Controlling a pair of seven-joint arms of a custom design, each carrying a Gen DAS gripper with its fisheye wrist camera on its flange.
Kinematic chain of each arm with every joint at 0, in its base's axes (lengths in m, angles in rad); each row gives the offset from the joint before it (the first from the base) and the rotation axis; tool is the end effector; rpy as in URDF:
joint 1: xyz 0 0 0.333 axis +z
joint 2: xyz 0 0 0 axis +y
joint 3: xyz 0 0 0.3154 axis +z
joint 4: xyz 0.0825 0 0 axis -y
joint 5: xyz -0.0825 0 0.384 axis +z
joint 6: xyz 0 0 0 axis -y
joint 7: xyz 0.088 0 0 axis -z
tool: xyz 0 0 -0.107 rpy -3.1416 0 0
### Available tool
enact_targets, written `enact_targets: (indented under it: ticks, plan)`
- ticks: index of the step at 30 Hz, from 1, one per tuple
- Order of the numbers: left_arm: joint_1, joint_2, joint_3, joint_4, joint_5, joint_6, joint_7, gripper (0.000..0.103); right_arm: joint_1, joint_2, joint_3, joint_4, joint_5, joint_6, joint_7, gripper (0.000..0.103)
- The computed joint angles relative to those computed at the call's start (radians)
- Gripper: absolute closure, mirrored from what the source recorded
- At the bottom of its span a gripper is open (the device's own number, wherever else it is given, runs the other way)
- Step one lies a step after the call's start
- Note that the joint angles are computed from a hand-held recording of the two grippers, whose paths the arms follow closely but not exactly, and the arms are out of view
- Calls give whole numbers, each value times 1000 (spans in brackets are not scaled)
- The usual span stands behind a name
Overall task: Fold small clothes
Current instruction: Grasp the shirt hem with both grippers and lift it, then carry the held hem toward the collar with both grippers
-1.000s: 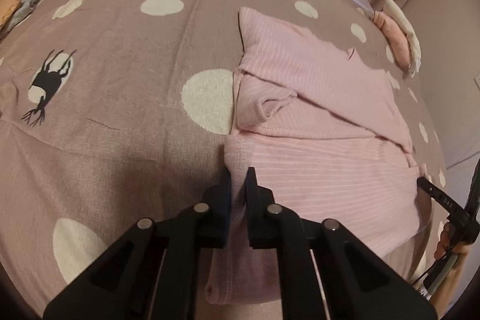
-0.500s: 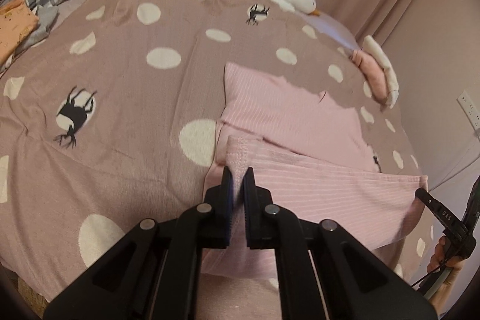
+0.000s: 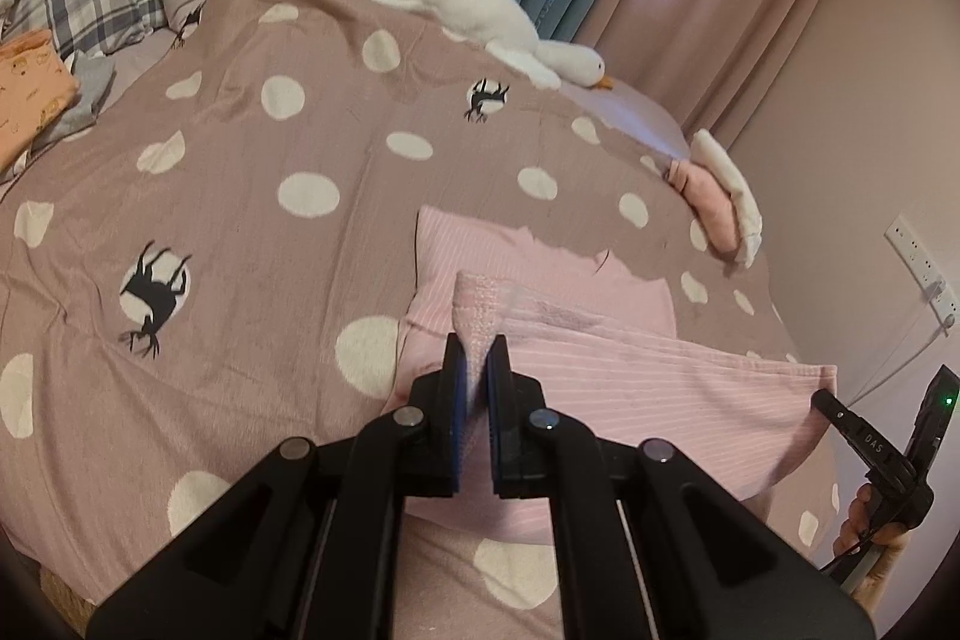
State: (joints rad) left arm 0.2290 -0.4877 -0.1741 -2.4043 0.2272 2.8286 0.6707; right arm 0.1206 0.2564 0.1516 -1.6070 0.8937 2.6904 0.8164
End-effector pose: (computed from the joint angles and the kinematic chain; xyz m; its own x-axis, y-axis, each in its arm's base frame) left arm 0.4552 0.0012 0.5960 0.4878 -0.7745 0.4027 -0.3949 -0.6072 -0.6895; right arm 0.6702 0.1479 0.5669 0.4706 -0.8315 -0.2952 -0.5839 -0.0426 -0.8107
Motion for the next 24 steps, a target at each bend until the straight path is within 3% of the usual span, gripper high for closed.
enact_targets:
  ticks: [12,24]
  plan:
    - [48,-10,-34,22,58,2,-71,98,-11,1,5,37,66,-8,-50,97]
    - [42,4,-14,42,60,11,-72,98,-9,33,12,97,56,-14,-26,97]
